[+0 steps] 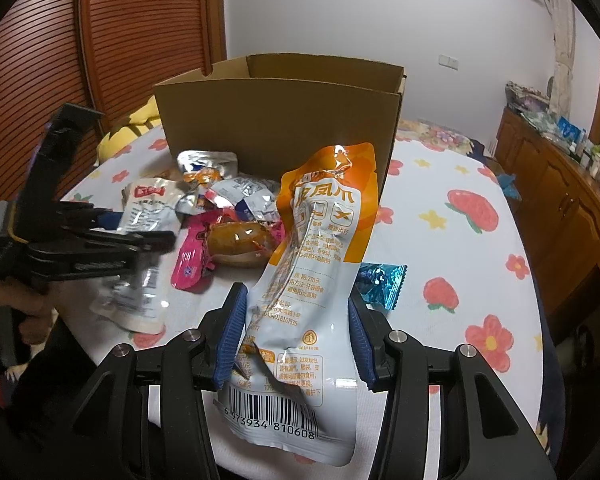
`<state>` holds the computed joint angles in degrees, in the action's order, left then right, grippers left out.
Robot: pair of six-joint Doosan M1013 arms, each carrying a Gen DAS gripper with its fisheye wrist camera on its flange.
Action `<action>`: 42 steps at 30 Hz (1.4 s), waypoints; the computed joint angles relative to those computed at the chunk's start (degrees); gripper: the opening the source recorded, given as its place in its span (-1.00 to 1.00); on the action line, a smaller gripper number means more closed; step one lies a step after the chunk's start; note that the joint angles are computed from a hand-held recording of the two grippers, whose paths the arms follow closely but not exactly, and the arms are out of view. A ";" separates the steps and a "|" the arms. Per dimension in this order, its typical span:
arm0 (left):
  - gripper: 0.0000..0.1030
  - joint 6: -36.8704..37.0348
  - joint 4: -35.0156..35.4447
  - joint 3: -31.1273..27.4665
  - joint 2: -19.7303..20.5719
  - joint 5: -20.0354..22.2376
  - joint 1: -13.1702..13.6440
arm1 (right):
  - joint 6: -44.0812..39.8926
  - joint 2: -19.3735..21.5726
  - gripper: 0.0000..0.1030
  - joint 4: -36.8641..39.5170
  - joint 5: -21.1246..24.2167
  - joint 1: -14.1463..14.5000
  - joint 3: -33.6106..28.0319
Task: Organize snacks
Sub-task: 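Lift the orange-and-white bag with the right tool while the left tool regrips the white-and-red bag, then drop the orange bag into the box with the right tool while the left tool drops the white bag in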
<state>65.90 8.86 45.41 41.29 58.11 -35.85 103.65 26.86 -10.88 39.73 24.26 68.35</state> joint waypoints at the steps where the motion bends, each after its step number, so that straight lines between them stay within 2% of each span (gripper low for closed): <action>1: -0.23 0.49 -0.07 0.89 -0.58 -0.54 0.08 | -0.02 0.07 -0.06 0.08 0.01 -0.02 -0.06; 8: -0.42 1.14 -2.49 7.54 -4.52 -6.04 0.68 | -0.69 0.44 -0.05 0.44 0.15 0.18 -0.60; 9: -0.50 1.24 -3.15 8.26 -4.95 -6.68 0.70 | -0.76 0.48 -0.06 0.41 0.18 0.20 -0.67; 12: -0.53 0.86 -3.00 9.77 -5.94 -8.20 0.52 | -0.67 0.50 -0.05 0.26 0.18 0.22 -0.71; 26: -0.57 1.98 -2.12 9.77 -7.79 -12.25 -0.04 | -0.66 -0.01 -0.06 0.09 -1.20 0.33 -0.86; 33: -0.56 5.49 -3.25 4.47 -7.08 -13.70 0.32 | -2.94 0.34 -0.06 0.75 -2.41 -0.04 -3.80; 37: -0.56 7.83 -3.28 -3.18 -3.91 -11.53 0.91 | -5.46 2.15 -0.06 1.18 -1.86 -0.48 -8.33; 42: -0.56 10.61 -3.42 -16.82 2.49 -5.52 1.97 | -8.99 6.46 -0.06 3.25 1.11 -1.57 -17.00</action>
<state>76.51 5.44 28.60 43.78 52.60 -33.88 94.66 33.32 -7.62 40.84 22.70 51.35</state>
